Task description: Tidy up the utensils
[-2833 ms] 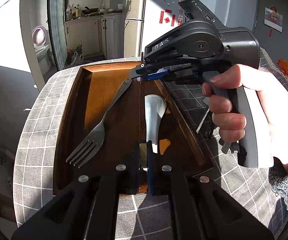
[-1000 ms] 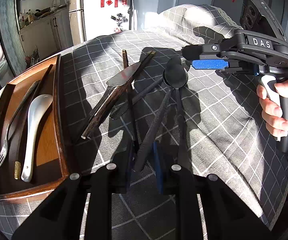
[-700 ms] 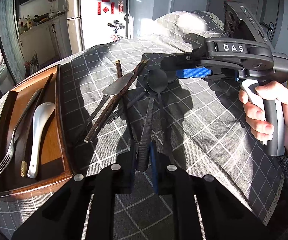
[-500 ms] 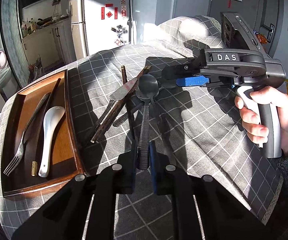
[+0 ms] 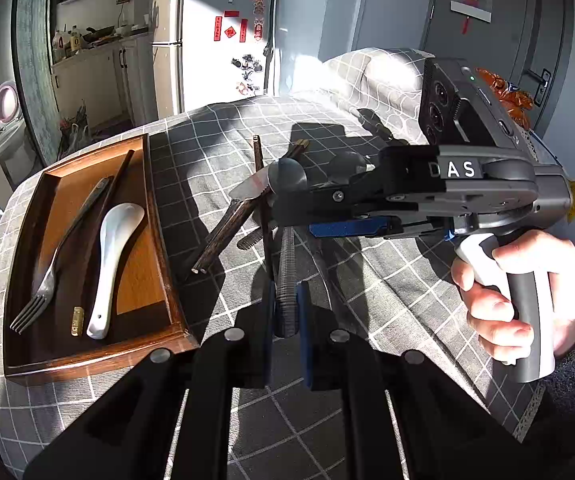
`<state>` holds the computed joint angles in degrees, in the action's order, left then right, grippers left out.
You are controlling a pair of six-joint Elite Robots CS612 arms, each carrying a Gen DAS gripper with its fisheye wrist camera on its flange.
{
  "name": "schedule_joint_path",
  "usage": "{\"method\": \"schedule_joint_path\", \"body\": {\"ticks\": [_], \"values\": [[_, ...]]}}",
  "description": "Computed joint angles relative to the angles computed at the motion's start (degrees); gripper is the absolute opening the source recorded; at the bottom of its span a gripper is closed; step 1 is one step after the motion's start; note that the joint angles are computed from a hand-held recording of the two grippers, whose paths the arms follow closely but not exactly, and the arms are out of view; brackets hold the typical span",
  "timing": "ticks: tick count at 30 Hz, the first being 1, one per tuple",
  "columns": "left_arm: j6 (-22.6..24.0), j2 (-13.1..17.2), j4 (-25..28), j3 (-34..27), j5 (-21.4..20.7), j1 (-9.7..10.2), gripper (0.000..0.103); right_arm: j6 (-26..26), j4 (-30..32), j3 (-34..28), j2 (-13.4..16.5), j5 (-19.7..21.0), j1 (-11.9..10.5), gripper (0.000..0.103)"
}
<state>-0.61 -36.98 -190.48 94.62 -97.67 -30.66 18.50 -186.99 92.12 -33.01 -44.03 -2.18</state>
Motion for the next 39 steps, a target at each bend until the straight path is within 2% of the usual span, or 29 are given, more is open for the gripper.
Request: {"method": "schedule_joint_path", "body": {"ticks": [4,5,7,10,11,16,19,22,24,25,28,29,31,34,36,39], "values": [[0.5,0.0,0.1,0.4,0.1,-0.02,0.013,0.1,-3.9,0.4,-0.9,-6.3,0.5,0.061],[0.8,-0.1,0.1,0.6,0.4,-0.07,0.013,-0.5,-4.4,0.2,-1.2,-8.9,0.4,0.06],[1.3,-0.1,0.4,0.8,0.5,0.0,0.013,-2.5,-3.9,-0.9,-1.4,-13.7,0.3,0.052],[1.0,0.0,0.8,0.7,-0.1,0.28,0.013,-6.6,2.2,-3.6,-1.0,-15.3,0.0,0.032],[1.0,0.0,0.9,0.7,-0.2,0.31,0.013,-8.4,4.3,-4.4,-0.8,-15.4,0.0,0.03],[1.6,0.0,1.1,0.6,-0.6,0.33,0.013,-16.4,7.7,-6.7,-0.1,-21.2,1.3,0.03],[1.8,-0.1,1.2,0.6,-0.5,0.29,0.013,-20.1,7.6,-7.4,0.3,-21.7,1.9,0.03],[2.0,0.0,1.2,0.5,-0.6,0.31,0.013,-21.8,7.3,-7.4,0.3,-22.1,2.3,0.03],[1.8,0.1,1.1,0.5,-0.5,0.37,0.013,-21.0,6.9,-6.8,0.0,-22.3,2.3,0.027],[1.5,0.1,0.9,0.4,-0.7,0.46,0.013,-19.3,6.2,-6.2,-0.3,-21.0,2.1,0.027],[1.3,0.1,0.8,0.3,-0.9,0.58,0.013,-13.0,7.7,-4.6,-0.7,-8.9,0.3,0.027],[1.2,0.2,0.8,0.2,-0.9,0.57,0.013,-11.6,9.2,-4.2,-0.8,-6.1,0.0,0.034],[1.2,0.2,0.9,-0.1,-0.8,0.54,0.013,-9.8,10.5,-3.1,-0.9,-3.5,0.0,0.042],[1.4,0.2,0.7,-0.1,-0.8,0.41,0.013,-5.4,10.8,-2.6,-0.2,0.1,0.0,0.043],[1.4,0.1,0.6,0.1,-0.8,0.35,0.013,-2.6,10.2,-2.9,0.5,0.8,0.1,0.043],[1.7,-0.1,0.5,0.4,-0.5,0.13,0.013,2.6,6.0,-3.2,1.7,2.5,-0.1,0.043]]}}
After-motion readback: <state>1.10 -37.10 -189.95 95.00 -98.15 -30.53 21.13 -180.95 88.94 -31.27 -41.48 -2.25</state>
